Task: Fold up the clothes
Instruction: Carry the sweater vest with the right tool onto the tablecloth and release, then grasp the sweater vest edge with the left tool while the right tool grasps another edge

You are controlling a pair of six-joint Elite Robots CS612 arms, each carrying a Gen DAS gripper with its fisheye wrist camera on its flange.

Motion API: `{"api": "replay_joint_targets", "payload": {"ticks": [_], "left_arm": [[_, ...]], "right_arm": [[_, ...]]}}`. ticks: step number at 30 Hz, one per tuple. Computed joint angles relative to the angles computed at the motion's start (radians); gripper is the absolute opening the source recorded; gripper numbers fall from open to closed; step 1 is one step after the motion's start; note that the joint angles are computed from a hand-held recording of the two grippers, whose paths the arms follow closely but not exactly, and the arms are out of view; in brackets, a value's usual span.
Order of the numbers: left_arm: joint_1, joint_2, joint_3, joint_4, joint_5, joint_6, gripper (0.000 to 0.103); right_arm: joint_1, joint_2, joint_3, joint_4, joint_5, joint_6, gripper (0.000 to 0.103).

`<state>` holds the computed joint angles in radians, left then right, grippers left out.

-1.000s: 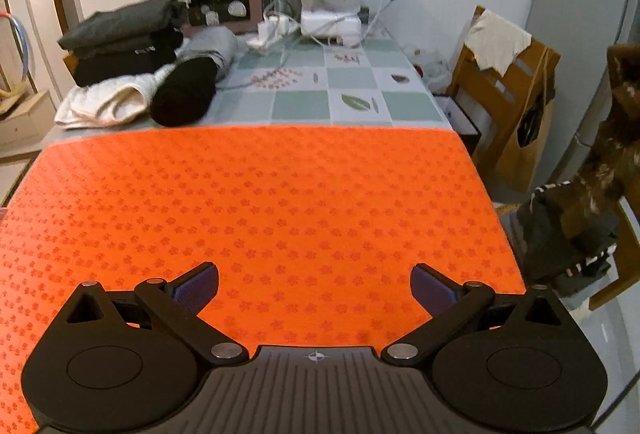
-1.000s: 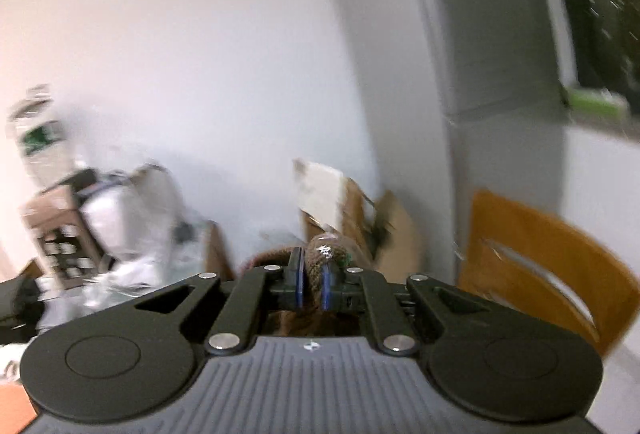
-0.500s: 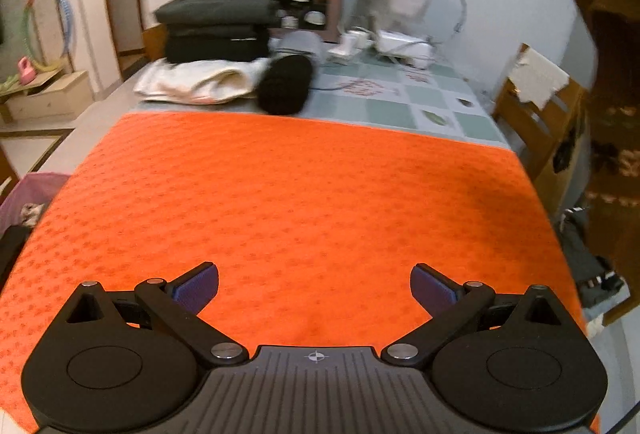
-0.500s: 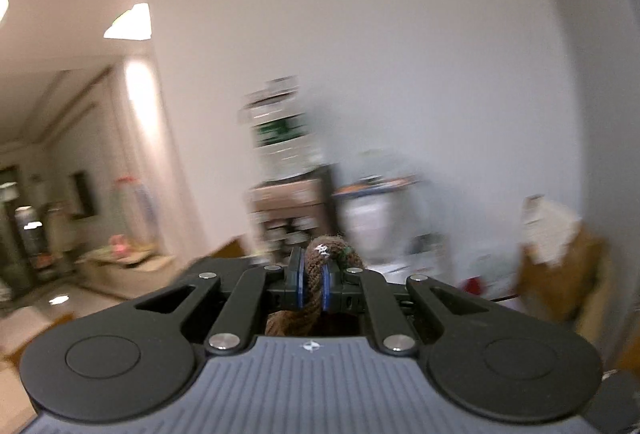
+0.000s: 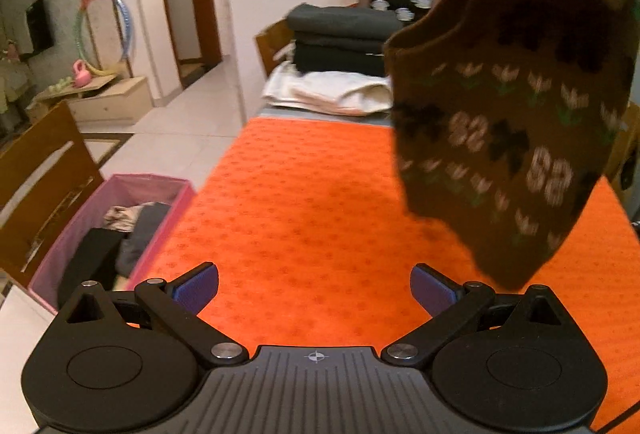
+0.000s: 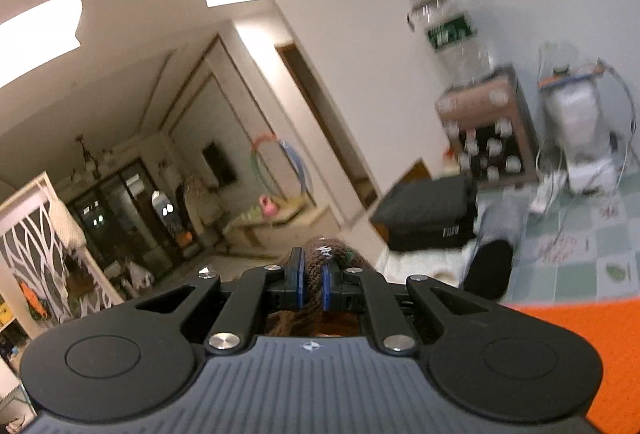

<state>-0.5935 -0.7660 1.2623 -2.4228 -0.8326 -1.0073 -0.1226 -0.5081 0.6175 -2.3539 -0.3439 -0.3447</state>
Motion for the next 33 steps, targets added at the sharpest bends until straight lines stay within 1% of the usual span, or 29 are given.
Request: {"api": "replay_joint_targets", "payload": {"ticks": [1, 2, 3, 4, 6, 8, 9, 11, 12, 13, 14, 16, 18, 19, 21, 23, 27, 31, 33], "left_arm": [[0.004, -0.009, 0.017, -0.003, 0.001, -0.002, 0.102], [0.007, -0.016, 0.033, -0.008, 0.0, -0.001, 0.102], [0.01, -0.023, 0.047, -0.012, -0.001, 0.0, 0.102], [0.013, -0.027, 0.057, -0.016, -0.006, 0.005, 0.102], [0.018, -0.035, 0.077, -0.023, -0.016, 0.016, 0.102], [0.024, -0.038, 0.089, -0.027, -0.034, 0.027, 0.102], [0.027, -0.037, 0.091, -0.028, -0.046, 0.032, 0.102], [0.034, -0.032, 0.092, -0.031, -0.071, 0.047, 0.102], [0.038, -0.028, 0.09, -0.033, -0.084, 0.057, 0.101], [0.04, -0.024, 0.085, -0.034, -0.094, 0.068, 0.101], [0.042, -0.019, 0.081, -0.036, -0.105, 0.079, 0.101], [0.047, -0.006, 0.069, -0.051, -0.128, 0.109, 0.101], [0.053, 0.01, 0.056, -0.074, -0.151, 0.146, 0.099], [0.056, 0.018, 0.049, -0.086, -0.162, 0.166, 0.096], [0.061, 0.036, 0.03, -0.103, -0.175, 0.196, 0.096], [0.068, 0.057, 0.006, -0.113, -0.178, 0.225, 0.095], [0.082, 0.096, -0.038, -0.141, -0.183, 0.271, 0.089], [0.097, 0.129, -0.075, -0.207, -0.205, 0.314, 0.083], [0.106, 0.144, -0.09, -0.256, -0.23, 0.328, 0.082]], "right_arm": [[0.005, -0.018, 0.035, 0.024, -0.014, -0.036, 0.01], [0.01, -0.034, 0.067, 0.054, -0.046, -0.077, 0.01], [0.016, -0.046, 0.095, 0.083, -0.095, -0.113, 0.01], [0.018, -0.057, 0.123, 0.089, -0.144, -0.131, 0.01], [0.019, -0.077, 0.182, 0.06, -0.243, -0.131, 0.011], [0.023, -0.094, 0.233, 0.029, -0.368, -0.127, 0.017], [0.026, -0.102, 0.263, -0.009, -0.438, -0.109, 0.017], [0.031, -0.116, 0.319, -0.091, -0.567, -0.081, 0.024], [0.033, -0.121, 0.34, -0.127, -0.624, -0.08, 0.025], [0.035, -0.125, 0.361, -0.162, -0.681, -0.079, 0.032], [0.036, -0.126, 0.373, -0.182, -0.719, -0.077, 0.038], [0.036, -0.126, 0.384, -0.186, -0.747, -0.067, 0.041], [0.038, -0.128, 0.393, -0.167, -0.749, -0.064, 0.041], [0.039, -0.128, 0.397, -0.158, -0.75, -0.062, 0.041], [0.046, -0.115, 0.378, -0.127, -0.742, -0.069, 0.043], [0.052, -0.112, 0.379, -0.106, -0.729, -0.089, 0.046], [0.065, -0.104, 0.37, -0.065, -0.715, -0.122, 0.047], [0.075, -0.104, 0.369, -0.045, -0.711, -0.132, 0.048], [0.078, -0.104, 0.371, -0.05, -0.716, -0.13, 0.049]]}}
